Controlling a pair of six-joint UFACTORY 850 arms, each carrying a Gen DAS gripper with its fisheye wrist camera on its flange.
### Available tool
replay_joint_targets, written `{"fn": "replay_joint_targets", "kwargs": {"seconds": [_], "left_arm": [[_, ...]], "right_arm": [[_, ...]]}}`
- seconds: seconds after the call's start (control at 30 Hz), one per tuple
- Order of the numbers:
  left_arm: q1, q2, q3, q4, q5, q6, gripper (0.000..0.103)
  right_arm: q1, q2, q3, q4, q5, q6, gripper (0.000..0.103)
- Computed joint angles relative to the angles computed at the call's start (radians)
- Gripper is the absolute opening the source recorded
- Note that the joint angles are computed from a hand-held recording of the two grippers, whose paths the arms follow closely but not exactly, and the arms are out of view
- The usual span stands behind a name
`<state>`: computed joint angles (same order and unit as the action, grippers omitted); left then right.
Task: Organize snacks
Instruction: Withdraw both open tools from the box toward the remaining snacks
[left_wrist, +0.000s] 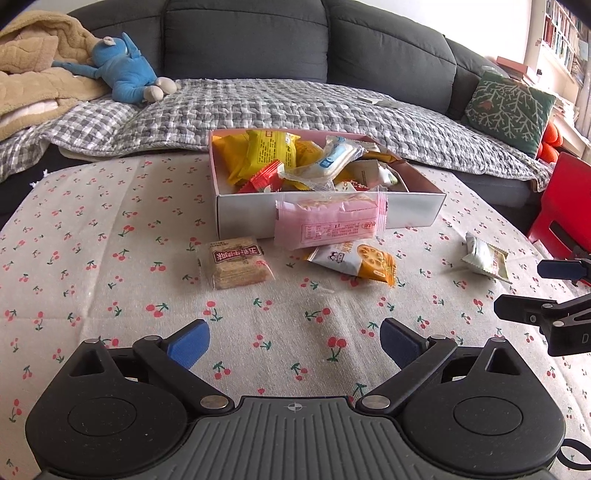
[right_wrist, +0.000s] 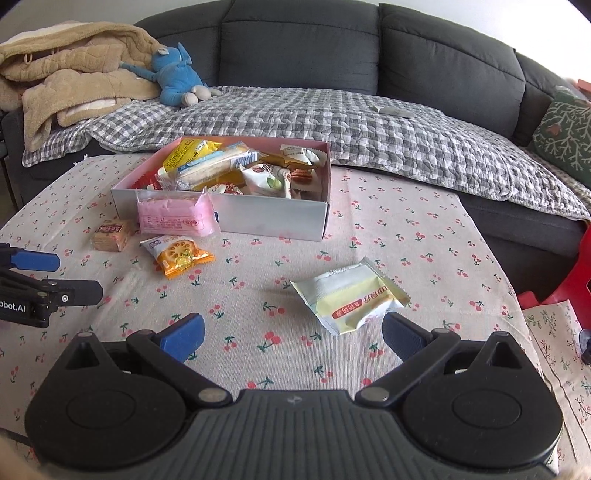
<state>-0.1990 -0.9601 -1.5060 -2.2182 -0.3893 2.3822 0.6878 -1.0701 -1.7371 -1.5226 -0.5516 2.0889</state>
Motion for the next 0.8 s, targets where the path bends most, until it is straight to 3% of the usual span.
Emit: {"fn": "replay_joint_targets", "kwargs": {"seconds": [0.23,0.37,0.53,0.8], "left_arm": [[-0.017,-0.013,0.001,0.011,0.007,0.032,0.1],[-0.026,-0.025,-0.006,0.006,0.014,0.052,0.1],[-0.035,-0.036,-0.009,-0.106,-0.001,0.158,0.103],[-0.051,-0.082,-0.069,-0.178,-0.022,0.218,0.103]], "right_arm": [[-0.004,-0.014,0.001,0.108,0.028,-0.119,0.103],[-0.008,0.006,0.051,-0.006,0.055,0.017,0.103],[-0.019,0.024,0.104,-0.192,0.082,0.214,0.103],[-0.038,0.005,0.07,-0.221,0.098,0.209,0.103]]}}
